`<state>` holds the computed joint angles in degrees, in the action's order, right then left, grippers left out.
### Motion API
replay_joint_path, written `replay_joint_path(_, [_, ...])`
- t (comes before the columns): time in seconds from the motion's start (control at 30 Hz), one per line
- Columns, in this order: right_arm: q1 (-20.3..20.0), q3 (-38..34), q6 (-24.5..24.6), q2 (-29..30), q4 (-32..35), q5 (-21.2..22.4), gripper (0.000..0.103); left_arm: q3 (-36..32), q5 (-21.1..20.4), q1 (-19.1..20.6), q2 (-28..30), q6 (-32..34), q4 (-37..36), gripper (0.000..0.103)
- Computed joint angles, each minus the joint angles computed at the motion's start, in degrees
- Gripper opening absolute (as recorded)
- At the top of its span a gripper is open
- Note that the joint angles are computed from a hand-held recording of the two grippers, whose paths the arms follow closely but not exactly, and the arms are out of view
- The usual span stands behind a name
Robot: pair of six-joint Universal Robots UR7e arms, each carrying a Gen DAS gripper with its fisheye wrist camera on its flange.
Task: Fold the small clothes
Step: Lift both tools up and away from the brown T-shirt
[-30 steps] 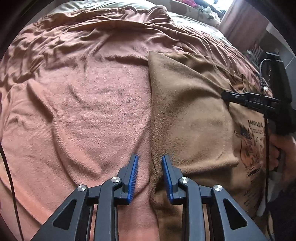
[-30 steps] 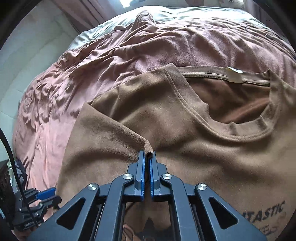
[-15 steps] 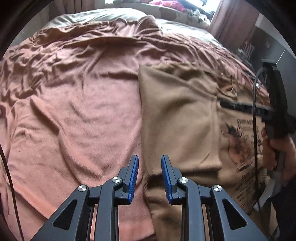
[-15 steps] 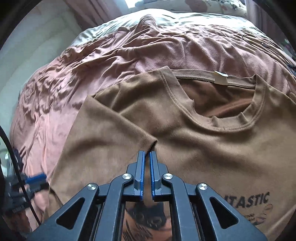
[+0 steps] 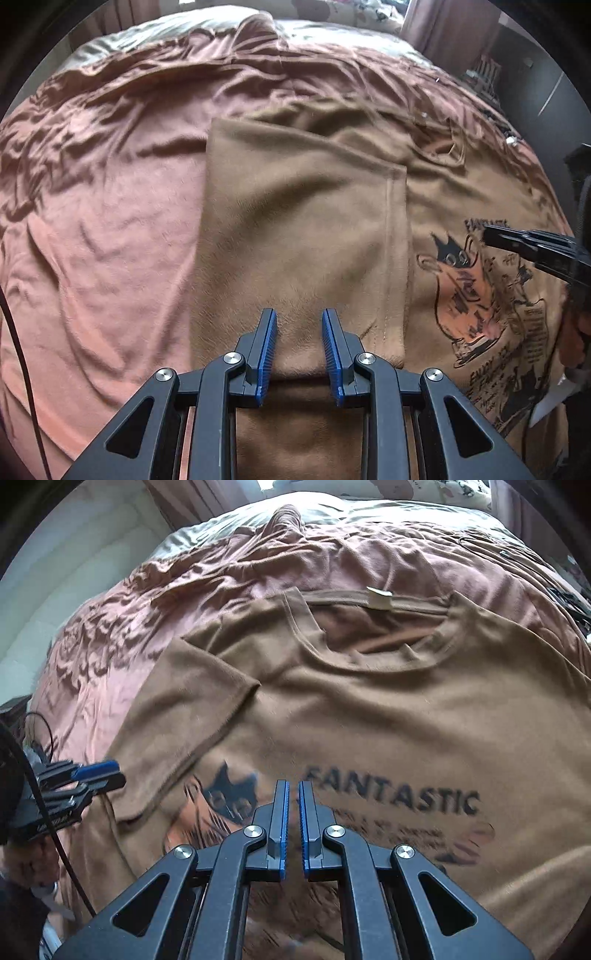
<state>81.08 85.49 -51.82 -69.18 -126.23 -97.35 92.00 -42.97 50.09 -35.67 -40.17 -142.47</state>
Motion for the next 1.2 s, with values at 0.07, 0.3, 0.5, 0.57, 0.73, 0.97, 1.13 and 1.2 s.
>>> replay_joint_path(0.07, [-0.50,0.08,-0.27,-1.07,1.27,-0.06,0.002,-0.08,0.12,-0.34,0.46,-0.59,0.26,0.027])
replay_joint_path(0.3, [-1.86,3.18,-2.94,-6.97,2.09,0.49,0.002,-1.01,-0.88,-3.09,1.91,-1.53,3.30,0.027])
replay_joint_path(0.5, [-1.91,7.52,-9.66,-14.68,1.24,0.53,0.002,1.38,-0.41,-7.20,-0.82,-7.07,5.05,0.032])
replay_joint_path(0.57, [-1.89,8.12,-10.38,-17.00,2.68,0.28,0.002,2.58,-0.26,-8.85,-2.10,-9.49,5.58,0.038])
replay_joint_path(0.73, [-2.52,9.17,-10.74,-23.37,7.15,0.38,0.002,4.82,1.75,-13.22,-4.40,-16.72,8.97,0.063])
replay_joint_path(0.97, [-4.01,9.69,-13.93,-31.95,12.00,1.64,0.103,7.06,5.80,-20.47,-7.54,-27.00,14.82,0.095])
replay_joint_path(1.13, [-5.33,8.34,-15.53,-37.03,15.34,3.51,0.103,7.09,8.23,-25.31,-9.18,-32.80,19.52,0.100])
replay_joint_path(1.2, [-6.96,7.67,-16.56,-39.07,17.42,4.69,0.103,6.55,8.60,-27.09,-9.66,-34.73,21.66,0.103])
